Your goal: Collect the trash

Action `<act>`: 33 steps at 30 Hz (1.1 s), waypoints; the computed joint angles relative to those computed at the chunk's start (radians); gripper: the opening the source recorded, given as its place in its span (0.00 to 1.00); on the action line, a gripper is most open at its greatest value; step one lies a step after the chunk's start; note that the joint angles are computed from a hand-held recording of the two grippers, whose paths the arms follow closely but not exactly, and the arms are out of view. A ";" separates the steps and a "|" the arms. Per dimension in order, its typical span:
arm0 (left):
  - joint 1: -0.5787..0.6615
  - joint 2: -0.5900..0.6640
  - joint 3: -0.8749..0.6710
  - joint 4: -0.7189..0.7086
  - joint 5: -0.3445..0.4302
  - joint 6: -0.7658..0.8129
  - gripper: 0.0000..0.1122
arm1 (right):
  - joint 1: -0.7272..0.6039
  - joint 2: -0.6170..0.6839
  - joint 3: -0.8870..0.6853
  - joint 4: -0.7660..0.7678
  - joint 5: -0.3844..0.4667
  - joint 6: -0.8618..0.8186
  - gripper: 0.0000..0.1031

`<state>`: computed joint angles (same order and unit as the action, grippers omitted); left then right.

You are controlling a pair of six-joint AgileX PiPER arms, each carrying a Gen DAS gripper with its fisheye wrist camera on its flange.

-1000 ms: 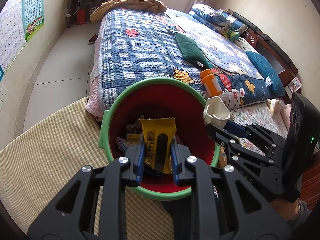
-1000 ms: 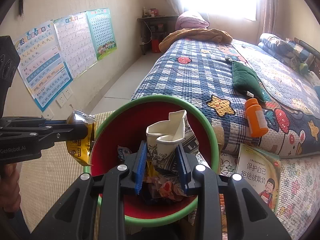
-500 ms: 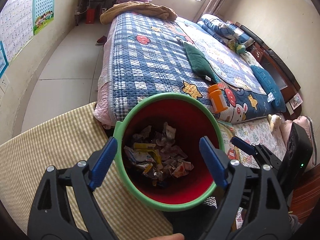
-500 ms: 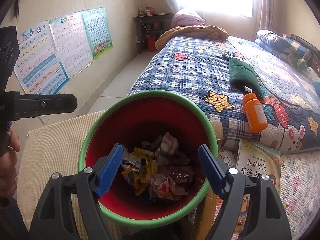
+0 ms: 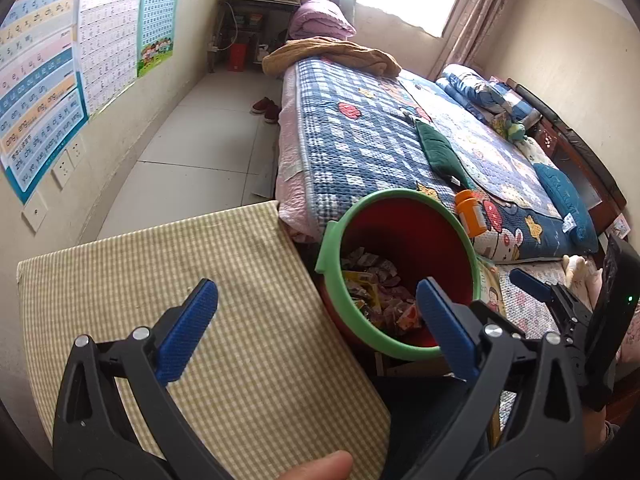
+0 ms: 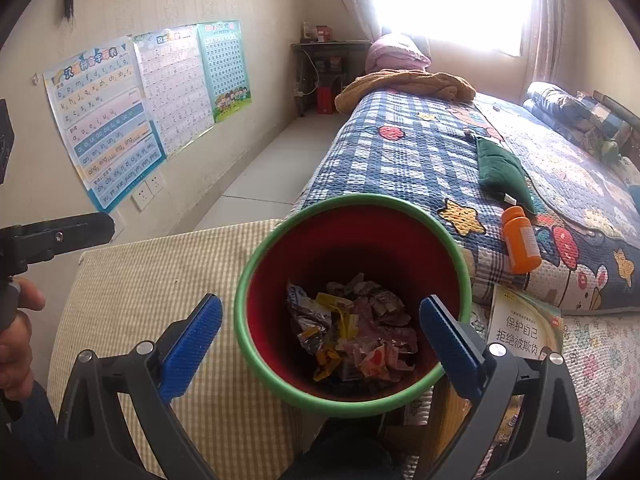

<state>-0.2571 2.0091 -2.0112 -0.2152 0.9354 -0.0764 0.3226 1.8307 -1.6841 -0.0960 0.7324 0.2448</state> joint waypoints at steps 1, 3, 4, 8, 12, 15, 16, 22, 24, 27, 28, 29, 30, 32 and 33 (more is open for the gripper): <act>0.014 -0.040 0.063 0.003 -0.021 0.000 0.87 | 0.017 -0.006 0.006 -0.007 0.000 0.013 0.93; 0.051 -0.127 0.194 0.008 -0.064 0.002 0.87 | 0.056 -0.014 0.010 -0.019 0.007 0.041 0.93; 0.071 -0.167 0.252 0.007 -0.082 0.004 0.87 | 0.074 -0.017 0.012 -0.023 0.008 0.053 0.93; 0.158 -0.315 0.450 0.046 -0.130 -0.001 0.87 | 0.158 -0.014 0.004 -0.055 0.022 0.104 0.93; 0.242 -0.441 0.609 0.119 -0.176 -0.017 0.87 | 0.245 0.002 -0.021 -0.073 0.030 0.132 0.93; 0.320 -0.510 0.712 0.113 -0.200 -0.006 0.87 | 0.316 0.033 -0.062 -0.116 0.050 0.167 0.93; 0.338 -0.533 0.753 0.119 -0.219 -0.007 0.87 | 0.340 0.038 -0.059 -0.138 0.036 0.183 0.93; 0.401 -0.706 1.059 0.143 -0.402 0.033 0.87 | 0.459 0.048 0.017 -0.328 -0.061 0.423 0.93; 0.459 -0.741 1.130 0.019 -0.451 0.136 0.87 | 0.487 0.068 0.026 -0.409 -0.086 0.511 0.93; 0.510 -0.763 1.199 -0.088 -0.503 0.182 0.87 | 0.508 0.074 0.062 -0.556 -0.103 0.730 0.93; 0.509 -0.762 1.205 -0.089 -0.506 0.183 0.87 | 0.502 0.068 0.088 -0.556 -0.134 0.768 0.93; 0.493 -0.763 1.209 -0.050 -0.518 0.169 0.87 | 0.504 0.074 0.094 -0.554 -0.144 0.766 0.93; 0.466 -0.766 1.214 0.029 -0.538 0.118 0.87 | 0.512 0.081 0.099 -0.568 -0.146 0.764 0.93; 0.444 -0.776 1.236 0.077 -0.586 0.086 0.87 | 0.518 0.085 0.121 -0.546 -0.182 0.739 0.93; 0.442 -0.779 1.252 0.071 -0.618 0.096 0.87 | 0.529 0.081 0.140 -0.564 -0.200 0.758 0.93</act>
